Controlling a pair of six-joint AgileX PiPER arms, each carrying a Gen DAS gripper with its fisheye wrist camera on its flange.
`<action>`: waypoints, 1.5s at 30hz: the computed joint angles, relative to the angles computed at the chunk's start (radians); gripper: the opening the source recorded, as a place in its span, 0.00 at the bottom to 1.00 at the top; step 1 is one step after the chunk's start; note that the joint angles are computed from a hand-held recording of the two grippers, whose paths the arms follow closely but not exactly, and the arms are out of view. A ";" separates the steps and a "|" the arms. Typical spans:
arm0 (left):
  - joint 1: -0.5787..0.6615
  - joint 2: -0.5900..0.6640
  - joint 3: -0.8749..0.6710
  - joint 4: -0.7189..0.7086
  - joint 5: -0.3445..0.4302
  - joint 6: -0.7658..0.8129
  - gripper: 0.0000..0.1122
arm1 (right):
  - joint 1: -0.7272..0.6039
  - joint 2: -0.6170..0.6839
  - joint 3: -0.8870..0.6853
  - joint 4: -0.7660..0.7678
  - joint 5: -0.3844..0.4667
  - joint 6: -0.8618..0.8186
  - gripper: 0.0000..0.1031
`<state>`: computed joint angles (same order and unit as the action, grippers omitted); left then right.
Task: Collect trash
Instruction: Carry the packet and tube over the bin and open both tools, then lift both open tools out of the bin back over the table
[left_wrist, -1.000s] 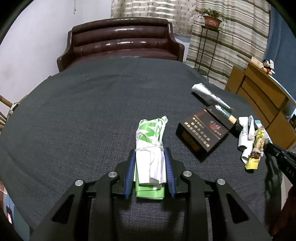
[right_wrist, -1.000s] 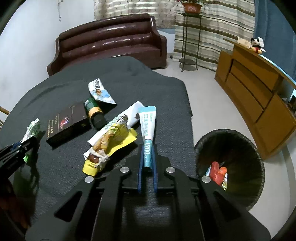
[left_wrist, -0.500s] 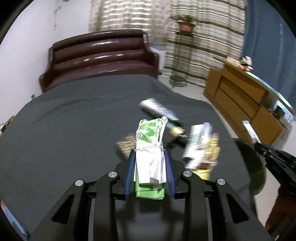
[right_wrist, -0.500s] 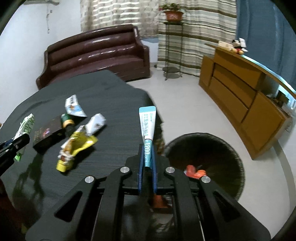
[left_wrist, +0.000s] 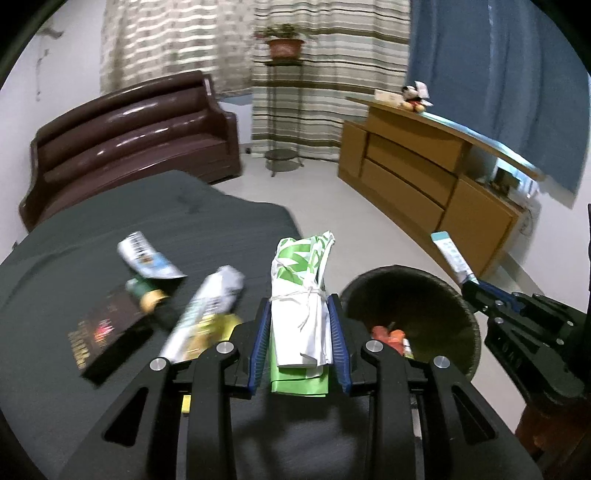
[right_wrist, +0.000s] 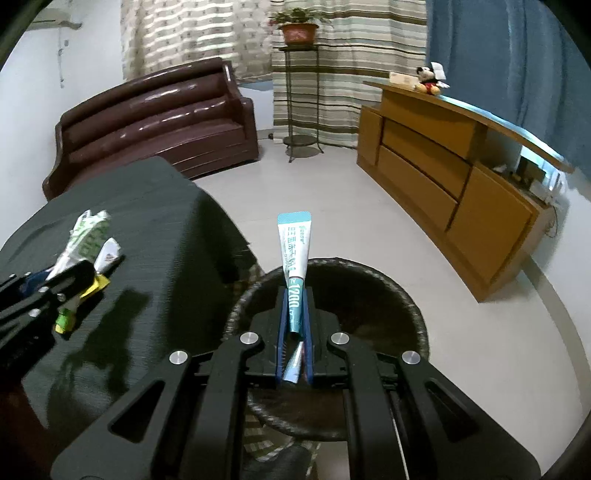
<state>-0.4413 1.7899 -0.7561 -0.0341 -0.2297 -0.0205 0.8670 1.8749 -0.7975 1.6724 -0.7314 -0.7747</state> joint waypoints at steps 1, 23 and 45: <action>-0.022 0.016 -0.017 -0.049 0.002 0.044 0.28 | -0.009 -0.004 0.011 -0.012 0.005 0.013 0.07; -0.181 0.202 -0.232 -0.830 0.055 0.796 0.34 | -0.166 -0.003 0.142 -0.271 0.082 0.307 0.19; -0.059 0.018 -0.016 -0.479 0.017 0.460 0.52 | -0.068 -0.010 0.066 -0.165 0.077 0.204 0.42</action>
<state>-0.5004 1.8078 -0.7726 -0.5129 -0.2129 0.4393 0.7988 1.8652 -0.7313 1.5076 -0.6542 -0.5705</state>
